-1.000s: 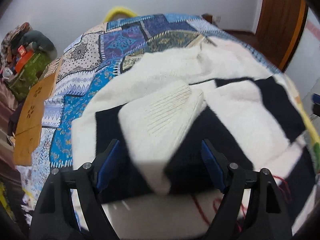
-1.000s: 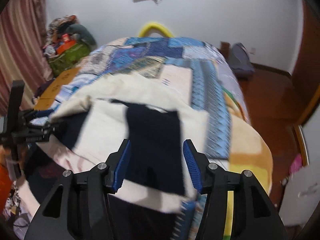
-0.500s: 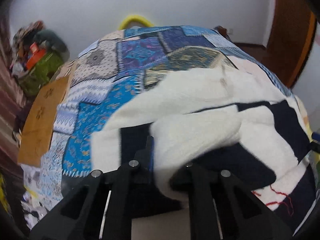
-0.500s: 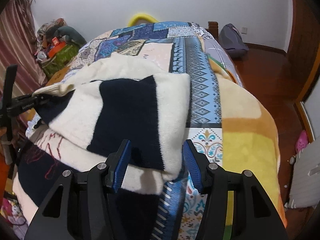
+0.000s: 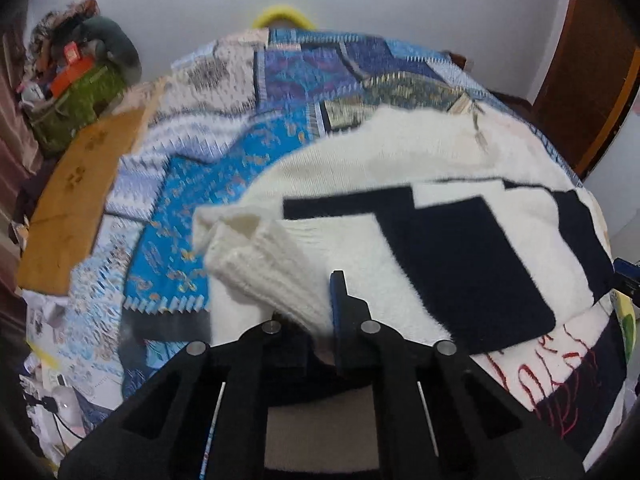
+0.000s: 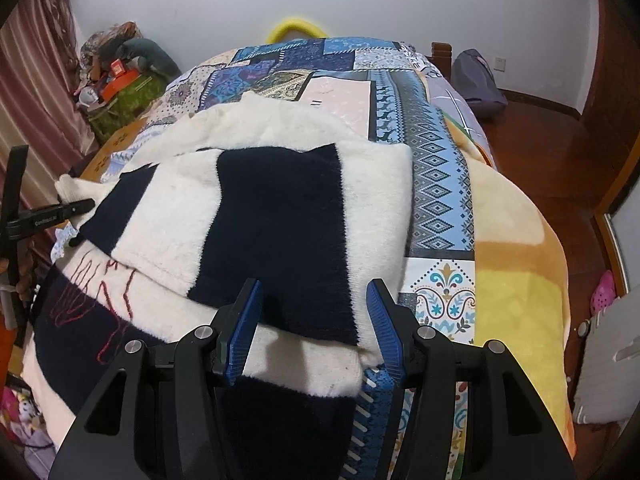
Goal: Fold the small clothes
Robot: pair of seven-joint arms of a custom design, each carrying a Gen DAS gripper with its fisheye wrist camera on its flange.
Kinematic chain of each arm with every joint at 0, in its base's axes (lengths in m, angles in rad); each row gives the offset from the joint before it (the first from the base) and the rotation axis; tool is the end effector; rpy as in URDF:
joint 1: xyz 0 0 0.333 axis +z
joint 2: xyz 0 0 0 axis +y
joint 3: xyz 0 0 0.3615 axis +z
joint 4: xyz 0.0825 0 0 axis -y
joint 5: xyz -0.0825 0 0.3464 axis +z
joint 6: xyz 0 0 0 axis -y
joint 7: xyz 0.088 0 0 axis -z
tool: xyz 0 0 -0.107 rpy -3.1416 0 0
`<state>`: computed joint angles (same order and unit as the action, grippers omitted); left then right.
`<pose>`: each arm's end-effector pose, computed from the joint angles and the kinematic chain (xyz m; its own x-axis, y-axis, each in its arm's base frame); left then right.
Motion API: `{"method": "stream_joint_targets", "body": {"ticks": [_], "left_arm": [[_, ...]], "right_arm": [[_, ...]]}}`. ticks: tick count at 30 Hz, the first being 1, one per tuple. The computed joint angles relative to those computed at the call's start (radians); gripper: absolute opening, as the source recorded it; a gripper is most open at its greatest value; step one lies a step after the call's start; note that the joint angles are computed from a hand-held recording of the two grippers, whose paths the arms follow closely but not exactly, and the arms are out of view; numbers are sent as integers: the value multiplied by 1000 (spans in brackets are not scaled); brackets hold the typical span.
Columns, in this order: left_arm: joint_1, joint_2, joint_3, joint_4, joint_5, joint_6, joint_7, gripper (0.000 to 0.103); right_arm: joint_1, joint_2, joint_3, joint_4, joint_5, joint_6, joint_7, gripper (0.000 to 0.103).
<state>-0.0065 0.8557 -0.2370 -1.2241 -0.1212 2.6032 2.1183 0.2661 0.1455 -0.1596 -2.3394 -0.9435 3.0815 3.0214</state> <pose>0.7898 -0.1206 0.3723 -0.5408 -0.8411 -0.0102 -0.6961 0.4543 -0.5559 0.5067 0.1228 0.3945 -0.3225 -0.9184 -0.2292 -0.7427 0.3956 -0.5402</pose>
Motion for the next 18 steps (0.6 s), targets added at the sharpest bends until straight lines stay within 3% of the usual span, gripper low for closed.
{"method": "stream_joint_targets", "body": {"ticks": [2, 4, 6, 10, 18], "left_arm": [[1, -2, 5, -4, 1, 11, -5, 9], [-8, 22, 21, 41, 16, -35, -18, 12], [-17, 31, 39, 46, 40, -43, -22, 22], [-32, 7, 89, -25, 96, 32, -60, 40], [76, -88, 45, -160, 62, -10, -22, 49]], "right_arm": [[-3, -4, 5, -4, 13, -2, -11, 50], [-4, -8, 12, -7, 26, -11, -24, 50], [-5, -11, 19, -15, 40, -17, -31, 52], [-4, -23, 29, -34, 56, -26, -37, 53], [-36, -75, 95, -98, 154, -41, -133, 60]]}}
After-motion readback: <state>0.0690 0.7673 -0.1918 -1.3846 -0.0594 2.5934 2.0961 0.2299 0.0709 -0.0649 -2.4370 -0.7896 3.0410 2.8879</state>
